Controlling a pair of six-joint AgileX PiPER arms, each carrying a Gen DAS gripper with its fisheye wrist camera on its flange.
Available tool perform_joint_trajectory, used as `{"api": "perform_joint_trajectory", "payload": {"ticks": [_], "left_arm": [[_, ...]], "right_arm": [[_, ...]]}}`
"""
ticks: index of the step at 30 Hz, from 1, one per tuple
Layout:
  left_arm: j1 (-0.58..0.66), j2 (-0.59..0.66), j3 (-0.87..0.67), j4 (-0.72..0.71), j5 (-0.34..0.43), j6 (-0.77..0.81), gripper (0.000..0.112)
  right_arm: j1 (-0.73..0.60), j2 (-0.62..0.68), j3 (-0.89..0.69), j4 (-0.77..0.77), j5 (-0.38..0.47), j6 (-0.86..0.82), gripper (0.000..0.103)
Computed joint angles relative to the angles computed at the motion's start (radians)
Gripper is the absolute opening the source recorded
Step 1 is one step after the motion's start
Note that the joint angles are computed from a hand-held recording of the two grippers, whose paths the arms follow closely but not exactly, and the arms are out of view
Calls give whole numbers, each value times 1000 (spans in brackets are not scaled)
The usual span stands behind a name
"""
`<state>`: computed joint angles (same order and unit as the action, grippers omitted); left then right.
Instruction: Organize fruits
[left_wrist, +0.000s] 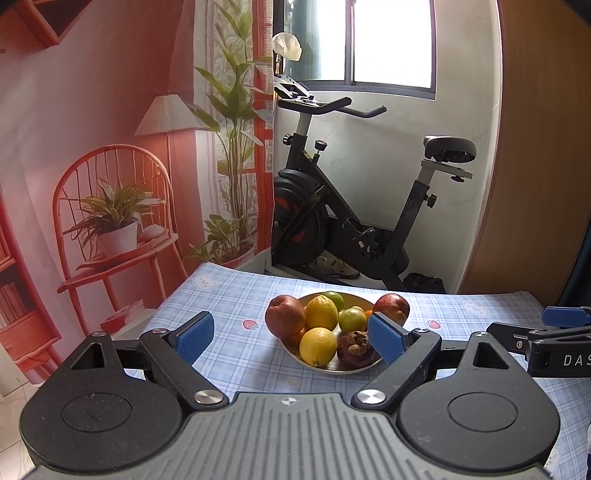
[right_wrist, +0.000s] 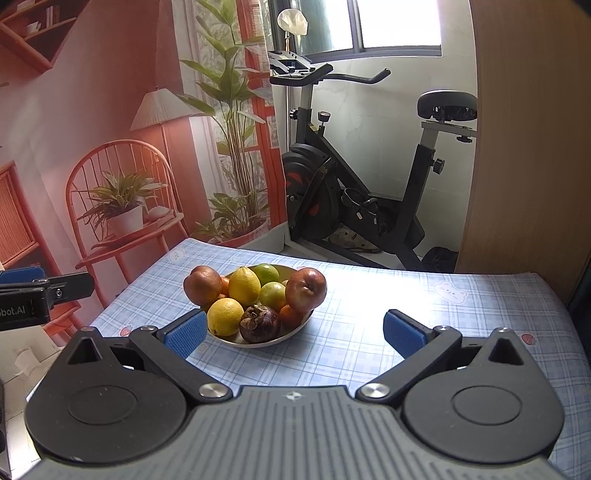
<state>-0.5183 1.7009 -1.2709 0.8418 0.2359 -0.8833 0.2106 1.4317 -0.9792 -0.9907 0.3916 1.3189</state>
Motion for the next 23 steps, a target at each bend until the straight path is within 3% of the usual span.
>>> {"api": "perform_joint_trajectory", "payload": {"ticks": [23], "left_arm": [[13,4,-17,-103,-1,82,92]], "right_arm": [[-16,-7,6,33,-10,-38,103]]}}
